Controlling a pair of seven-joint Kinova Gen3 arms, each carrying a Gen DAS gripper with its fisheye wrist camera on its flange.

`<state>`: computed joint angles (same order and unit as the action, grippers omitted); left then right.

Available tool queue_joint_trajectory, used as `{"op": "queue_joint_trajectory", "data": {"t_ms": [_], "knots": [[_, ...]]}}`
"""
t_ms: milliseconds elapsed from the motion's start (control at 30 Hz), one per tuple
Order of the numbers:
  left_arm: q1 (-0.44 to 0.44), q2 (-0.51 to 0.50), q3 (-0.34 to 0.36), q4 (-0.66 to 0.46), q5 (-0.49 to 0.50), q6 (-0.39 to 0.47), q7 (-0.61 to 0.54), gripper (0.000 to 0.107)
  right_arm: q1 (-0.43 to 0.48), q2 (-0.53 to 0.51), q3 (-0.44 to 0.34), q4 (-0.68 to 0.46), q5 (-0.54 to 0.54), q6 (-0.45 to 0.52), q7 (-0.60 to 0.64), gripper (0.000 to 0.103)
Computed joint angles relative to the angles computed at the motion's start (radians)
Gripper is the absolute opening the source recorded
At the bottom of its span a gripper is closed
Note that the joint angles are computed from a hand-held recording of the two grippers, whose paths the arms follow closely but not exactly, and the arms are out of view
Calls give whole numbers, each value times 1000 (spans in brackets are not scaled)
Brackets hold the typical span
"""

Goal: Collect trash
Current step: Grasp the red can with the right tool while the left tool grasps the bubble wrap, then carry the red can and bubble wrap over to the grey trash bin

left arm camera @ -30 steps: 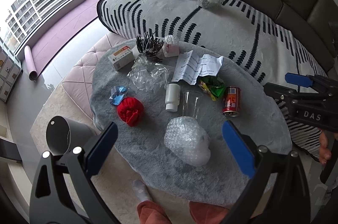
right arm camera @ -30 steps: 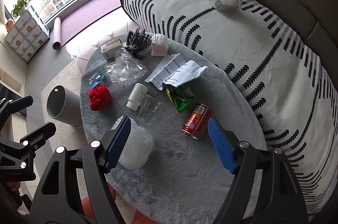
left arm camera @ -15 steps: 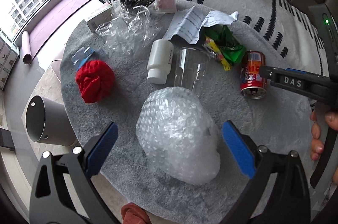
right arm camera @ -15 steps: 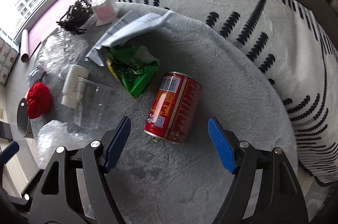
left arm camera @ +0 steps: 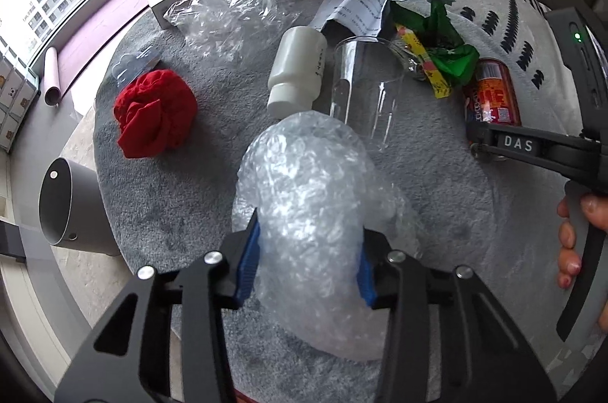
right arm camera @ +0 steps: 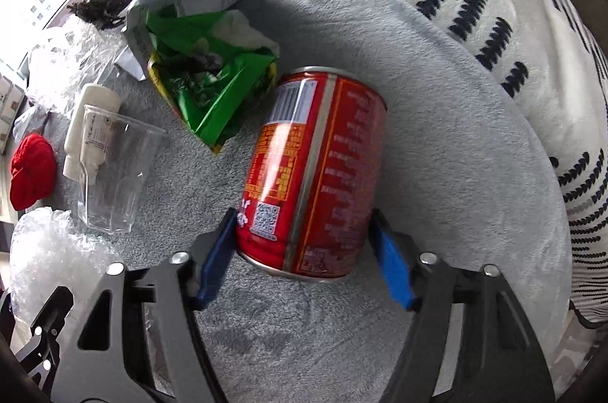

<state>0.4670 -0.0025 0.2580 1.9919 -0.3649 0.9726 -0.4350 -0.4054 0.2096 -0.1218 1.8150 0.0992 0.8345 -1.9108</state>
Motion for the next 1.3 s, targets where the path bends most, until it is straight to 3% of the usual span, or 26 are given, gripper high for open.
{"op": "queue_joint_trajectory", "data": {"t_ms": [200, 500, 900, 1067, 1200, 1300], "knots": [[10, -9, 8, 3, -14, 7, 26, 36, 3, -35, -6, 17, -5, -3, 19, 64], [2, -56, 26, 9, -10, 50, 55, 36, -19, -142, -38, 42, 15, 68, 14, 64], [-92, -262, 51, 91, 62, 131, 34, 36, -131, -196, -135, -9, 18, 186, -17, 64], [-161, -408, 1, 143, 108, 203, -41, 36, -230, -160, -188, -81, 20, 230, -57, 64], [-211, -529, -92, 175, 108, 270, -144, 36, -339, -98, -218, -167, 51, 251, -111, 64], [-245, -624, -203, 186, 70, 331, -251, 36, -434, -31, -225, -263, 83, 274, -162, 64]]}}
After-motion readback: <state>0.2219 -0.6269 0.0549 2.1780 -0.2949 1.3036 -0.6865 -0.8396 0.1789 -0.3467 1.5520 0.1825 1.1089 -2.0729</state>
